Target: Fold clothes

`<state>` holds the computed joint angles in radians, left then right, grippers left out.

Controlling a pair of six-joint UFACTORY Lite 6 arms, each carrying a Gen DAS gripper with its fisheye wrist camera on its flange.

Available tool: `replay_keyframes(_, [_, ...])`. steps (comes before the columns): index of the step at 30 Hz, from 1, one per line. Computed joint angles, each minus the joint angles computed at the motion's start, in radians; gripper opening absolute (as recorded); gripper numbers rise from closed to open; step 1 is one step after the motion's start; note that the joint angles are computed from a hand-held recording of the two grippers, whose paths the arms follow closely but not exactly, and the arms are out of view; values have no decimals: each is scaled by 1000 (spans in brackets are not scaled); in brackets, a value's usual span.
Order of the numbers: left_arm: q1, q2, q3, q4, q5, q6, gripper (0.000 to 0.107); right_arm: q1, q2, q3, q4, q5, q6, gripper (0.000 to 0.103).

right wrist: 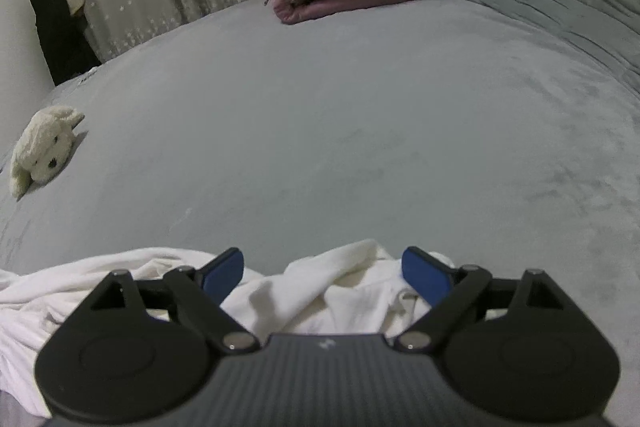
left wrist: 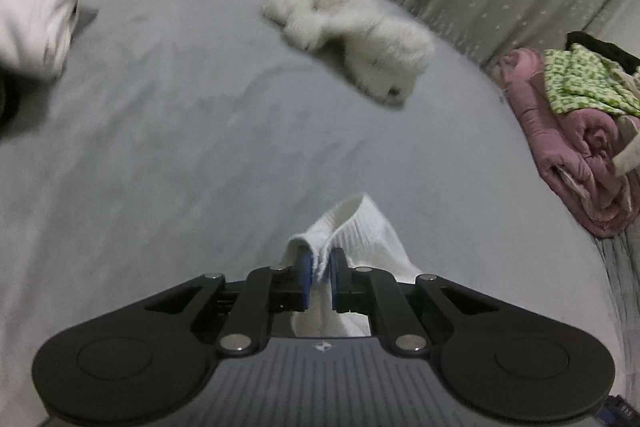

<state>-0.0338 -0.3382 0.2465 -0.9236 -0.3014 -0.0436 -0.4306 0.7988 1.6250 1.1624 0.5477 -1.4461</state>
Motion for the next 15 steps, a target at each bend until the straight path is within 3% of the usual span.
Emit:
replay_keyframes(4, [-77, -6, 12, -175, -50, 173, 12, -10, 35, 58, -35, 26, 81, 90])
replay_keyframes(7, [-80, 8, 21, -204, -47, 201, 15, -10, 59, 99, -81, 18, 130, 90])
replay_keyframes(13, [-73, 13, 20, -115, -41, 130, 16, -4, 37, 74, -105, -101, 167, 91])
replay_keyframes(15, [-93, 39, 35, -86, -45, 120, 25, -6, 58, 96, -145, -52, 213, 92])
